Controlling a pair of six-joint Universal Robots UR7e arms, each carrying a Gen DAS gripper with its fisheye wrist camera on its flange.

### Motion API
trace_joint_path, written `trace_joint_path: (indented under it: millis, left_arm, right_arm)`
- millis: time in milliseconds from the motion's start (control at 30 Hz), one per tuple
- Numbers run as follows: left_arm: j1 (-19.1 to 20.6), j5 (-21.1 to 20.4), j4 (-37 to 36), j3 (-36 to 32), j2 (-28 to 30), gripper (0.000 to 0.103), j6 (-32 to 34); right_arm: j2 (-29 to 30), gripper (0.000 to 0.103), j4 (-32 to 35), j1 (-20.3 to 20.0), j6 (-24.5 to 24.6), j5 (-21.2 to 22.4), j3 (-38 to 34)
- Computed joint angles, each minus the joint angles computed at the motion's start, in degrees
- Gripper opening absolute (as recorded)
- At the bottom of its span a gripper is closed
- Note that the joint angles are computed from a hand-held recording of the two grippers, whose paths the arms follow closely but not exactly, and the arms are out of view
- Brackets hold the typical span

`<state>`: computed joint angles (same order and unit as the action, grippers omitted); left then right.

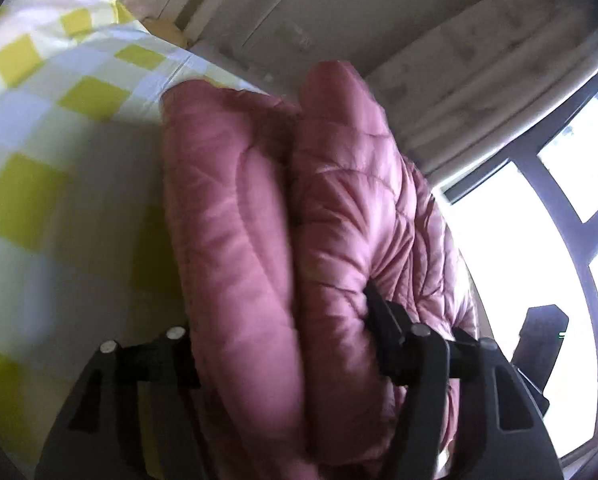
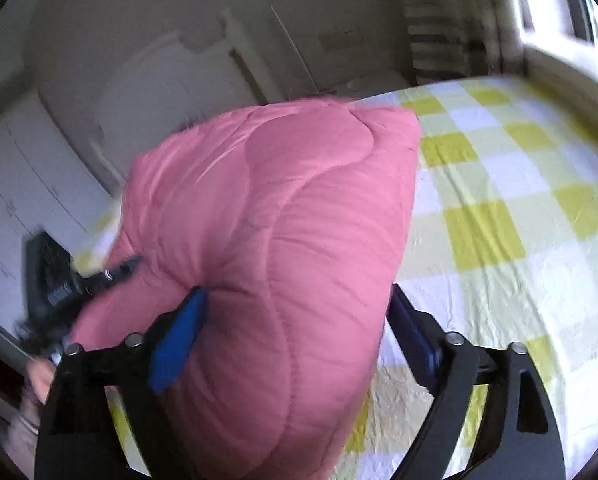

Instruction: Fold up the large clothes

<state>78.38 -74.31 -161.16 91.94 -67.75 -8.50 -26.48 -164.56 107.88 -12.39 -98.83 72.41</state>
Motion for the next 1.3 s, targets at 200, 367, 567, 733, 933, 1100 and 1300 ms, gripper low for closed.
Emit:
trace_joint_path:
  millis: [200, 367, 567, 733, 933, 1100, 1300]
  left_arm:
    - [-1.34, 3.31, 1.73, -0.72, -0.14, 0.065, 0.44]
    - [-1.65, 4.72, -0.73, 1.17, -0.85, 0.071, 1.06]
    - [-9.60, 26.26, -14.80, 5.49, -2.81, 0.075, 8.65]
    - [-14.40, 25.33, -16.46, 1.33, -2.59, 0.092, 19.86]
    - [-10.68, 19.51, 3.60, -8.30, 4.01, 0.092, 14.41]
    - [-5.34, 18.81, 13.56, -13.17, 7.06, 0.101, 5.34]
    - [-13.20, 34.39, -9.78, -0.37, -0.45, 0.101, 16.28]
  right_arm:
    - [-1.02, 0.089, -24.04, 6.67, -10.27, -8.48, 6.11]
    - [6.18, 0.089, -21.81, 11.98, -25.37, -17.94, 2.73]
    - [13.15, 0.092, -28.32, 12.88, -32.76, -24.01, -0.68]
    - [12.85, 0.092, -27.64, 13.30, -32.44, -24.64, -0.93]
    - [12.14, 0.092, -25.95, 11.74, -32.47, -22.58, -1.61]
    - [9.15, 0.092, -24.91, 11.35, -33.37, -19.06, 1.80]
    - [0.19, 0.094, -28.42, 10.28, -24.44, -11.84, 11.55]
